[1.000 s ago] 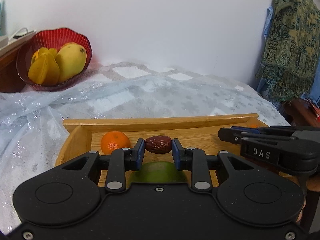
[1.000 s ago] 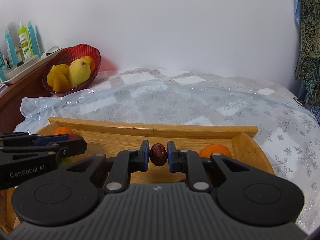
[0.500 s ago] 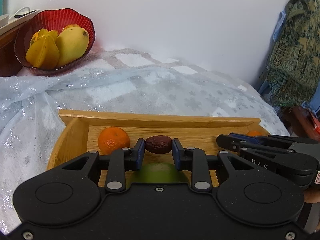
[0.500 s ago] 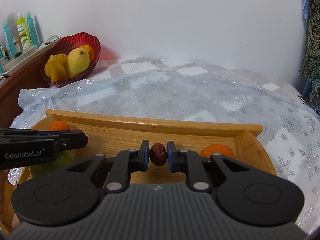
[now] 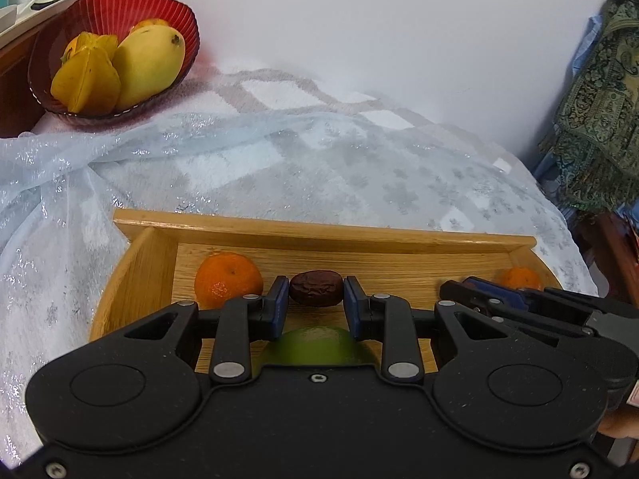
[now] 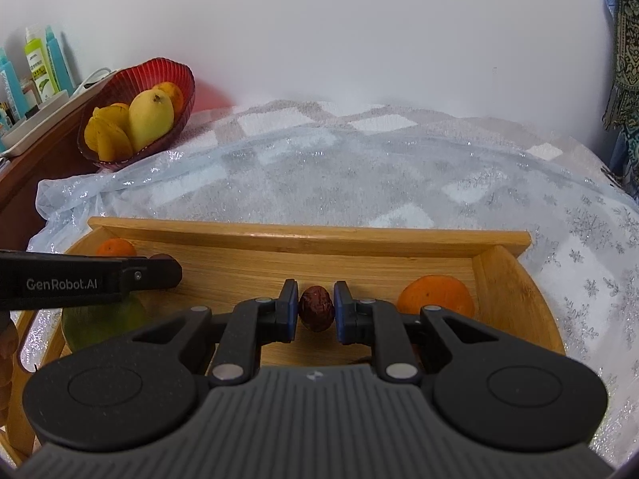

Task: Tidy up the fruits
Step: 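Carry the date with the left tool while the right tool carries its date onto the tray, then open the left tool releasing its date while the right tool releases its date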

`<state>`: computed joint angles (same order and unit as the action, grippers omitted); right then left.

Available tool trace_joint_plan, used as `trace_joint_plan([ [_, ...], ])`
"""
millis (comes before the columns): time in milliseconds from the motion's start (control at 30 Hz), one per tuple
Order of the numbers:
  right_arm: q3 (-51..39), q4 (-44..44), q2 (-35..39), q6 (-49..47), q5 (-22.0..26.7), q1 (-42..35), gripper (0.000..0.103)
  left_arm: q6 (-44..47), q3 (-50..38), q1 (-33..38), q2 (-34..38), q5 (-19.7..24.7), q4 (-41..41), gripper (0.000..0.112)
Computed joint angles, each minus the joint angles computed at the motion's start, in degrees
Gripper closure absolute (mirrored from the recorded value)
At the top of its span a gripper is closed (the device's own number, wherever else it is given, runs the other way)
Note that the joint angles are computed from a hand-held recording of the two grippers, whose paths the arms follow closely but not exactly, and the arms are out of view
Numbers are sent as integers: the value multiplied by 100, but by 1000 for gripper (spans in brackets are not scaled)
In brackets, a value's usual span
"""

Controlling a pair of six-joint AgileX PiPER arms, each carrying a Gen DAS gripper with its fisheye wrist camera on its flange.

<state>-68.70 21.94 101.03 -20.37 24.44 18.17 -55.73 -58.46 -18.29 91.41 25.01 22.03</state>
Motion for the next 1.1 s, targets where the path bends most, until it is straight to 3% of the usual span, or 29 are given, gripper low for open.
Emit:
trace_joint_plan([
  [433,-12,132,7,-57,36,-36,81,274,-390,40,209,386,-371,85],
  [767,9,140,1,-29,13,-35,69,337,-322,89,194,280,-446,83],
  [867,23,189,-9,-76,-2,-48,69,444,-300,103,176,221,-550,74],
  [933,43,264,-25,-152,-28,-55,58,454,-294,72,161,228,-531,67],
  [1100,113,523,-100,-434,-67,-104,51,324,-241,-29,85,275,-392,54],
])
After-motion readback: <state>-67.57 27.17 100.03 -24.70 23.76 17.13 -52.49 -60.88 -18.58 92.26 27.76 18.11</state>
